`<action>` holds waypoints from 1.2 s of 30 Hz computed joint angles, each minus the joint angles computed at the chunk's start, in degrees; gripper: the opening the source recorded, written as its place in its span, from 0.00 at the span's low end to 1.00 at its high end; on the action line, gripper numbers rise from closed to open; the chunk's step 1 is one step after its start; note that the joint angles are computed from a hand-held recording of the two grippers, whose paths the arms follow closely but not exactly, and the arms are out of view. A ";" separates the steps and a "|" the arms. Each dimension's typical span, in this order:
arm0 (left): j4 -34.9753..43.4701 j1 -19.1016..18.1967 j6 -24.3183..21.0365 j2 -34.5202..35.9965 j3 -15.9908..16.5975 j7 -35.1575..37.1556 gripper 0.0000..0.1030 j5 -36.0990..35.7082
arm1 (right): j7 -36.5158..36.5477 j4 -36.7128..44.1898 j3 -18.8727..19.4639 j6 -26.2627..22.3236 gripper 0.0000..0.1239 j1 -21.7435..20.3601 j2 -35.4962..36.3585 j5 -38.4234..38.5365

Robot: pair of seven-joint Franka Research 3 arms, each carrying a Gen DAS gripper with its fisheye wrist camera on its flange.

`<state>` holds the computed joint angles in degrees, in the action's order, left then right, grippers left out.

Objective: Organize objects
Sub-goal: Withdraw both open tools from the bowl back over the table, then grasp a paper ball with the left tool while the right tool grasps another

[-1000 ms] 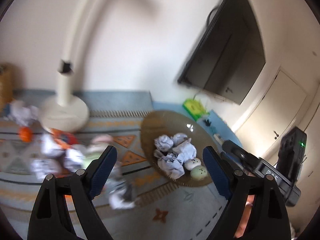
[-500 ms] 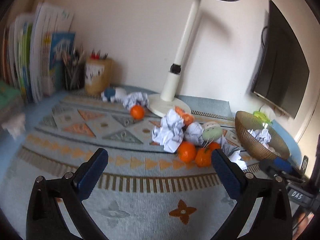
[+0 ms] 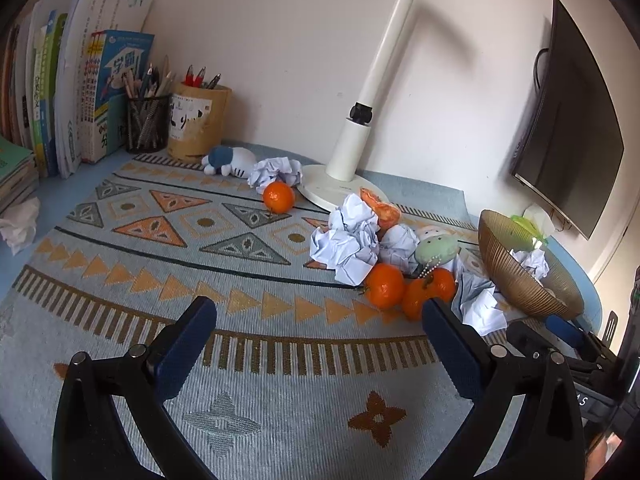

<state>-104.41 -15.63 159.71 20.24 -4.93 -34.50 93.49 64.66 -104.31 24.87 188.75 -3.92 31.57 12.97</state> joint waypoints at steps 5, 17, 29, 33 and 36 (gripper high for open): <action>-0.05 -0.17 -0.40 -0.10 -0.08 -0.18 0.99 0.37 | -0.20 -0.59 1.41 1.78 0.81 -1.27 0.13 -0.54; 9.01 3.79 5.07 5.60 -1.43 34.29 0.99 -25.63 | 1.07 11.07 -7.06 -14.98 0.65 6.83 1.46 3.59; 28.00 13.78 4.91 25.56 -14.64 67.91 0.88 -58.38 | -1.59 20.58 -12.53 -24.11 0.65 11.41 8.00 11.98; 28.59 14.73 6.53 27.04 -16.13 72.23 0.58 -63.08 | -3.17 20.52 -13.67 -24.75 0.40 12.61 7.85 12.73; 26.39 14.53 10.02 25.97 -15.15 72.86 0.54 -65.31 | -6.34 18.88 -11.64 -21.76 0.35 11.45 7.09 14.99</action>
